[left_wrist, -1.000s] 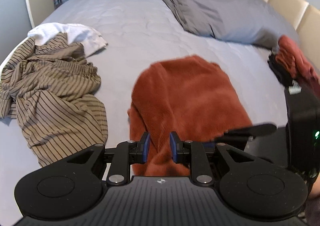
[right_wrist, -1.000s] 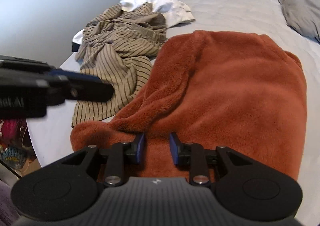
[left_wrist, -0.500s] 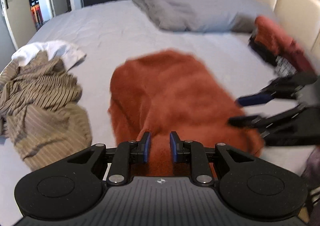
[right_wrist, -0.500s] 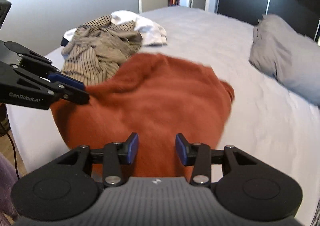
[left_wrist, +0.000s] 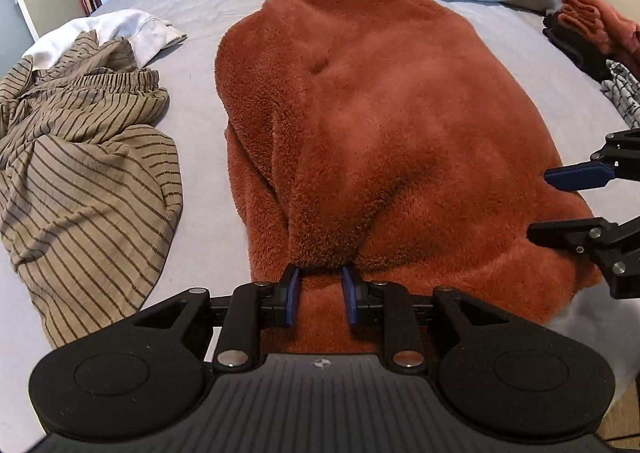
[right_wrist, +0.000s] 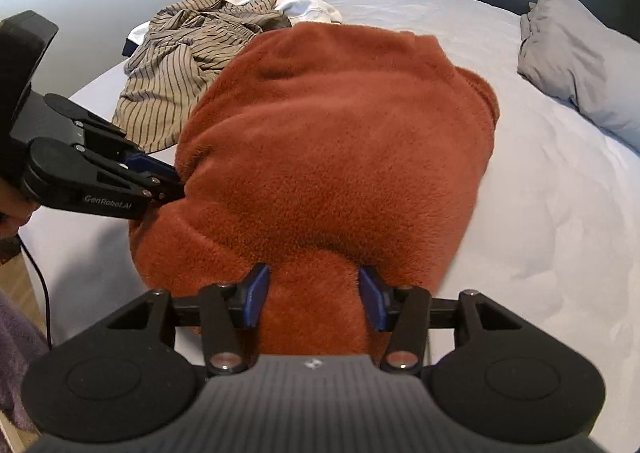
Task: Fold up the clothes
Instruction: 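Pinch the folded sweater edge with the left tool while the right tool pinches beside it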
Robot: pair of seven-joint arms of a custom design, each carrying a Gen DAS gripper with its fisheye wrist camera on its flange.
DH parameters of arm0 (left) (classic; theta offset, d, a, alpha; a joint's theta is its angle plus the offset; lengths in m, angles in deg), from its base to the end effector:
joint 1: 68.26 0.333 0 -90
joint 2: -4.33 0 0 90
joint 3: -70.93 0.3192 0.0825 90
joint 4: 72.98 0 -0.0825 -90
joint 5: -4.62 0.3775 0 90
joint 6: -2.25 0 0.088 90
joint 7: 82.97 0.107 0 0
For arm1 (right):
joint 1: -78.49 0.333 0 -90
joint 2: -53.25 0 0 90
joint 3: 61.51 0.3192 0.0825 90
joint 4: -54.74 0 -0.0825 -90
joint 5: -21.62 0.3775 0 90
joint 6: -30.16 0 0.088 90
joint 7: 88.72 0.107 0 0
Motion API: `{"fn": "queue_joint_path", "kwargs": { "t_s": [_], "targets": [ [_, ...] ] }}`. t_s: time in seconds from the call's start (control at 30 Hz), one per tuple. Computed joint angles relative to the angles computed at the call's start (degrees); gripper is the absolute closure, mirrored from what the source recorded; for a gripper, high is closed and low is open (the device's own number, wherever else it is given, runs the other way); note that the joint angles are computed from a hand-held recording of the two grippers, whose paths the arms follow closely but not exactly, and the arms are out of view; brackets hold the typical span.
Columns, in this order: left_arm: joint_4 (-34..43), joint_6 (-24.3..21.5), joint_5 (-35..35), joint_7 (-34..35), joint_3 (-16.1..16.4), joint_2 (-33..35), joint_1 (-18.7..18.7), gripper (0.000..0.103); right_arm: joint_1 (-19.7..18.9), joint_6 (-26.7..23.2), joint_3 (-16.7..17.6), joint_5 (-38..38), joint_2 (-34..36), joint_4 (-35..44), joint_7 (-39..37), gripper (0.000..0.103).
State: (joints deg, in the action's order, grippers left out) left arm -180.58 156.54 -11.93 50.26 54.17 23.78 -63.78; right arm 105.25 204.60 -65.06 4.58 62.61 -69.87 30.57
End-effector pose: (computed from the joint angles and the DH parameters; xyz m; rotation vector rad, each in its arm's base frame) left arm 0.6508 -0.1150 0.3966 -1.1763 2.5241 -0.6778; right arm 0.5386 0.2569 0.4050 -1.9124 1.5893 -0.4646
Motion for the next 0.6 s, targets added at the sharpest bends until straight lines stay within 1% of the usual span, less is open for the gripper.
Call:
{"fn": "queue_joint_path", "kwargs": {
  "t_s": [0.03,0.1,0.2,0.27,0.3,0.33,0.37,0.4,0.43,0.47,0.5,0.53,0.57,0.6],
  "targets": [
    [0.16,0.16,0.81,-1.18,0.57,0.13,-0.53,0.073,0.16,0.49,-0.24,-0.18,0.38,0.06,0.48,0.048],
    [0.99,-0.89,2.48,-4.26,1.61,0.2,-1.36,0.068,0.3,-0.6,-0.22,-0.08,0.21,0.44,0.16,0.048],
    [4.13,-6.44,2.88,-7.72,2.12,0.13,-1.32,0.066,-2.08,-3.25,2.58,4.47,-0.93,0.83,-3.95,0.049],
    [5.16,-8.7,0.17,-7.67,1.44,-0.94,-0.31,0.066,-3.92,-4.7,4.41,9.12,-2.29,0.74,-6.7,0.049],
    [5.49,-9.36,-1.48,-7.25,1.15,-1.52,0.11,0.066,-4.4,-4.8,4.68,10.31,-2.99,0.6,-6.9,0.049],
    [5.17,-8.56,-4.02,-5.41,0.5,-2.32,0.75,0.065,-4.8,-4.83,4.83,11.11,-3.74,0.45,-6.79,0.049],
    [4.93,-7.69,-6.71,-3.4,-0.08,-3.02,1.27,0.065,-4.83,-4.35,4.26,9.61,-4.66,0.15,-5.02,0.049],
    [4.9,-6.41,-9.71,-0.84,-0.75,-3.4,1.69,0.065,-4.65,-3.72,3.28,5.66,-5.3,0.01,-1.53,0.049],
    [5.26,-5.22,-12.99,1.95,-1.52,-3.38,2.07,0.066,-4.51,-3.3,2.13,0.04,-5.68,0.25,3.31,0.049],
    [6.05,-4.48,-15.43,3.82,-1.94,-2.95,2.08,0.068,-4.46,-3.28,0.9,-6.9,-5.8,1.02,9.4,0.049],
    [7.03,-3.8,-17.42,5.44,-2.3,-2.35,1.97,0.071,-4.73,-3.55,0.28,-11.94,-5.57,1.98,14.0,0.051],
    [8.46,-3.21,-18.01,6.22,-2.34,-1.3,1.4,0.074,-5.25,-3.78,0.11,-14.89,-5.12,3.0,16.86,0.055],
    [9.95,-2.61,-18.5,6.95,-2.54,-0.2,0.97,0.075,-5.92,-3.88,0.17,-16.18,-4.36,4.18,18.43,0.065],
    [11.5,-1.98,-18.57,7.41,-2.75,0.98,0.51,0.076,-6.46,-4.18,0.22,-16.58,-3.35,5.57,19.17,0.069]
  ]
}}
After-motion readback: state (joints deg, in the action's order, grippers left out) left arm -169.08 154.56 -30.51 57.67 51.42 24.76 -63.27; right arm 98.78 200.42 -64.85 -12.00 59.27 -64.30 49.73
